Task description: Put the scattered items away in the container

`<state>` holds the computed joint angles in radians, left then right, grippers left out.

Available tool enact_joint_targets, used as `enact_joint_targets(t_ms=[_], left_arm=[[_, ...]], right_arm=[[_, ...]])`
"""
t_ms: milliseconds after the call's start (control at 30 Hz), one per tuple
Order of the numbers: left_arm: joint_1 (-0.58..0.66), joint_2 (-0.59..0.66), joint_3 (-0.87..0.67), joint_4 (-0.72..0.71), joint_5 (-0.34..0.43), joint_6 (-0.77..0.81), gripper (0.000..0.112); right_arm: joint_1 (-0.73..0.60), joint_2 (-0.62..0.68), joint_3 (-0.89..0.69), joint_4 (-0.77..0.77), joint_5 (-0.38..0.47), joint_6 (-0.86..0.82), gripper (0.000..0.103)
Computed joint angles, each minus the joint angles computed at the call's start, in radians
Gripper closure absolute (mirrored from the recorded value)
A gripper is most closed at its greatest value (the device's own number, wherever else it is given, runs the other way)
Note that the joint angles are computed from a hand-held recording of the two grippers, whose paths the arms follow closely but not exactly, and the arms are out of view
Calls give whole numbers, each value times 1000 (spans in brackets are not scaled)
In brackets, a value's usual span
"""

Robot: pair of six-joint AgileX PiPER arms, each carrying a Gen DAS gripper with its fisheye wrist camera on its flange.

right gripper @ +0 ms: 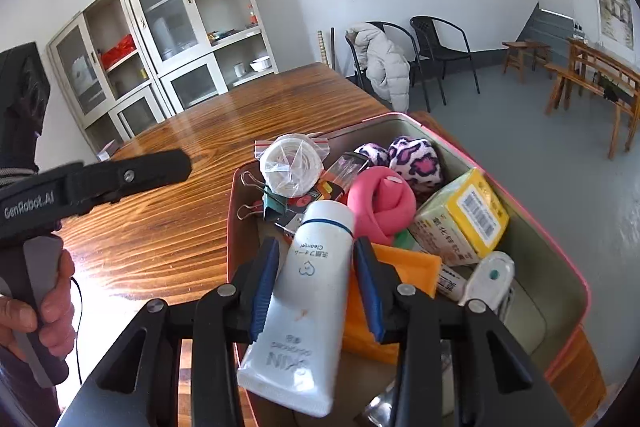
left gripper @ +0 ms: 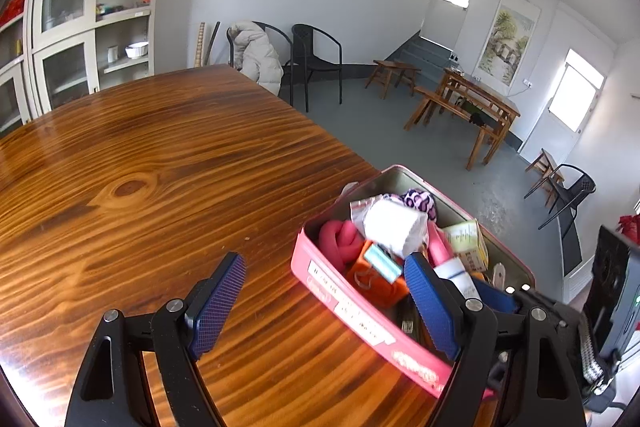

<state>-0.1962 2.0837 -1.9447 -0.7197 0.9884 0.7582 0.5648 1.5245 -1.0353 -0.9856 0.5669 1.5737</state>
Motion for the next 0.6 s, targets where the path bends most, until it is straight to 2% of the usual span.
enact_joint_targets(t_ms=[33,67,133,200,333,500,600], left_arm=[[2,-17,27,-1,-10,8,28],[2,-34,55,0,-16,12,24],[0,-65,106,1,-28,15,9],[-1,-98,165,-3,-46,32,9],[-22,-161,260,25,-82,29,9],[-85,-303,469,76,-286,28,9],[-109,-378,566,79,-367,44,9]], right_arm=[[21,-14,14,-35,23,39,59],[51,-33,31,-64,61,73,55],[112,-65,56,-102,146,129,31],[190,-100,84,-127,249,177,24],[272,-150,104,-90,343,166,22],[360,-198,132,-67,418,194,21],[403,-202,129,-66,462,196,21]])
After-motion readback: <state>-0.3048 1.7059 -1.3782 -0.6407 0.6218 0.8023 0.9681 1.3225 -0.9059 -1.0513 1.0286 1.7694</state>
